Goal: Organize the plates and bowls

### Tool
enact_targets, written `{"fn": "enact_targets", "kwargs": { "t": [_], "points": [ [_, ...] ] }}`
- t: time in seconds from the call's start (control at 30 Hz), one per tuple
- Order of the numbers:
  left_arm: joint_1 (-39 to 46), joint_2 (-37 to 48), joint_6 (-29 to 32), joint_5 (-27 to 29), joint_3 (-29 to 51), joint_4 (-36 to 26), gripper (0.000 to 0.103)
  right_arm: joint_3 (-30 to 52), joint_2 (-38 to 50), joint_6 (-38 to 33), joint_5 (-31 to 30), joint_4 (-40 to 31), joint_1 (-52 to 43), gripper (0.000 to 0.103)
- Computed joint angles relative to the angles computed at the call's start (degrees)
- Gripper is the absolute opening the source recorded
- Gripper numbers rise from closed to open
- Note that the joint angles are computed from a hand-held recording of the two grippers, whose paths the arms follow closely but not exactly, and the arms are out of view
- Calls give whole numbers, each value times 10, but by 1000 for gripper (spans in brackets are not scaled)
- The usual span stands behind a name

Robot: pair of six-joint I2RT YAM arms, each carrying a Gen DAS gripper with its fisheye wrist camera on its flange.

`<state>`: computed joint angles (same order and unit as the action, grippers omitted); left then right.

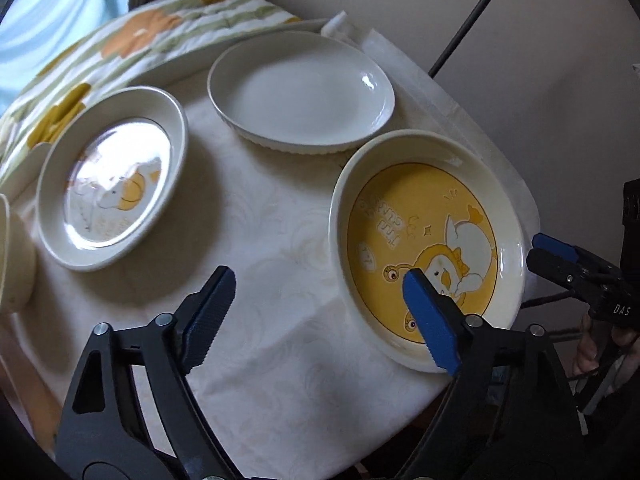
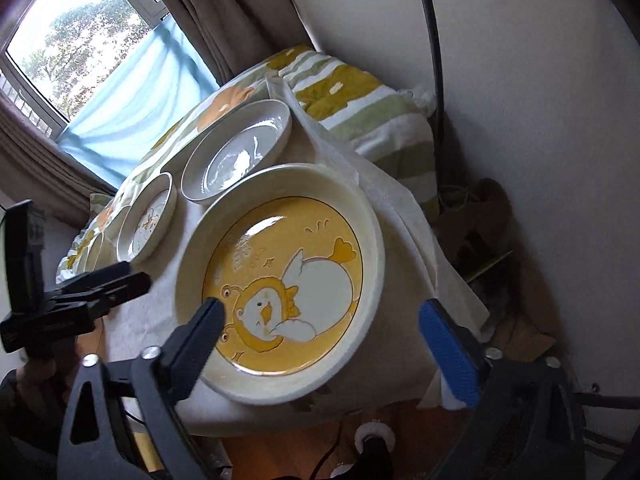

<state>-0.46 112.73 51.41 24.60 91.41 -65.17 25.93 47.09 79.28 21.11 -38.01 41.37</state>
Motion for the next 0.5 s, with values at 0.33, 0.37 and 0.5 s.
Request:
{"fn": "enact_targets", "kwargs": {
  "t": [0.33, 0.37, 0.5],
  "points": [
    [-46, 69, -21, -21, 24, -1, 26, -70, -26, -127, -120, 93, -153, 30],
    [-45, 75, -18, -14, 32, -14, 20, -69, -19, -138, -125, 97, -163, 29],
    [-51, 78, -14, -9, 41, -30, 12, -68, -5, -161, -134, 98, -187, 19]
  ]
}}
